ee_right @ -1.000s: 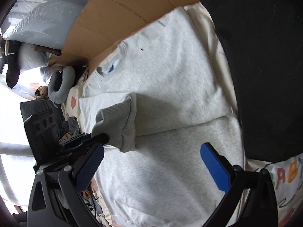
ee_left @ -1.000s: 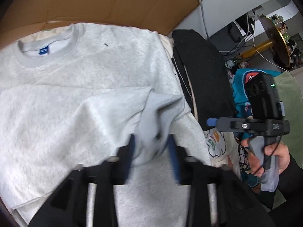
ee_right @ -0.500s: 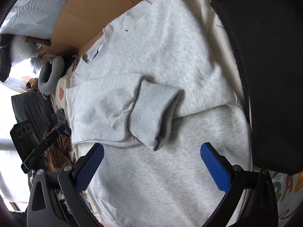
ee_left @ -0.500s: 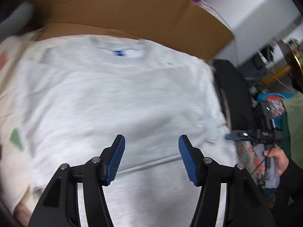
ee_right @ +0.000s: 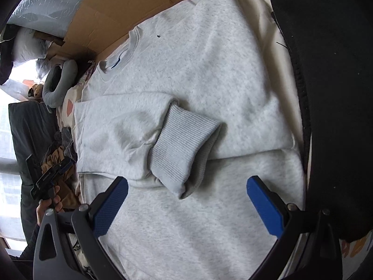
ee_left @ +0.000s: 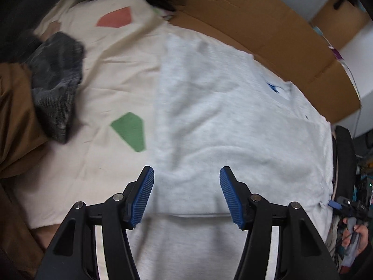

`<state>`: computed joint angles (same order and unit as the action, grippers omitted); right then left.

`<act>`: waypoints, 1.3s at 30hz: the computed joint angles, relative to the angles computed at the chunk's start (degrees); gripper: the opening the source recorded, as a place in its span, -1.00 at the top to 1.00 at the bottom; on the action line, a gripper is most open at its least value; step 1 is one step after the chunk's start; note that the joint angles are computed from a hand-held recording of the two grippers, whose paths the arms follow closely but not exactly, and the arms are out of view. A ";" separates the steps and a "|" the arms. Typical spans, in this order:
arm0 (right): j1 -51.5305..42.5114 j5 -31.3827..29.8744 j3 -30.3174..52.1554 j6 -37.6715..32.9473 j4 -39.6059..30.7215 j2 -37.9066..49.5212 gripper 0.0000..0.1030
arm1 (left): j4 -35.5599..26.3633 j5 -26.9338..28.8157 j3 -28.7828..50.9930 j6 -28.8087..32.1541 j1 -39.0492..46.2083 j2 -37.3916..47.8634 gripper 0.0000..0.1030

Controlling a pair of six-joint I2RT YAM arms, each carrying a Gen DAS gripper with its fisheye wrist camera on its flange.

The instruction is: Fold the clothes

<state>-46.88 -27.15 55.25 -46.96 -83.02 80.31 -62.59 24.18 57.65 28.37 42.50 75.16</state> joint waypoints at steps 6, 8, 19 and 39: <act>0.31 0.25 -0.88 1.39 2.60 -0.21 -0.99 | 3.94 -0.49 -4.30 1.71 -0.73 0.53 -0.15; 0.52 0.21 -1.02 2.08 3.28 -0.24 -0.99 | 5.82 -2.06 -6.03 2.37 -1.67 -0.09 -0.15; 4.52 -0.32 -2.55 5.21 5.98 -2.57 -0.84 | 8.01 -3.61 -6.72 9.17 0.85 -0.26 0.86; 6.93 -1.35 -4.28 5.68 7.08 -0.76 -0.83 | -1.37 3.83 4.45 7.27 9.52 12.26 0.87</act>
<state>-39.95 -28.50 50.96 -41.27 -75.94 79.54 -63.97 28.02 62.10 35.64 52.02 87.41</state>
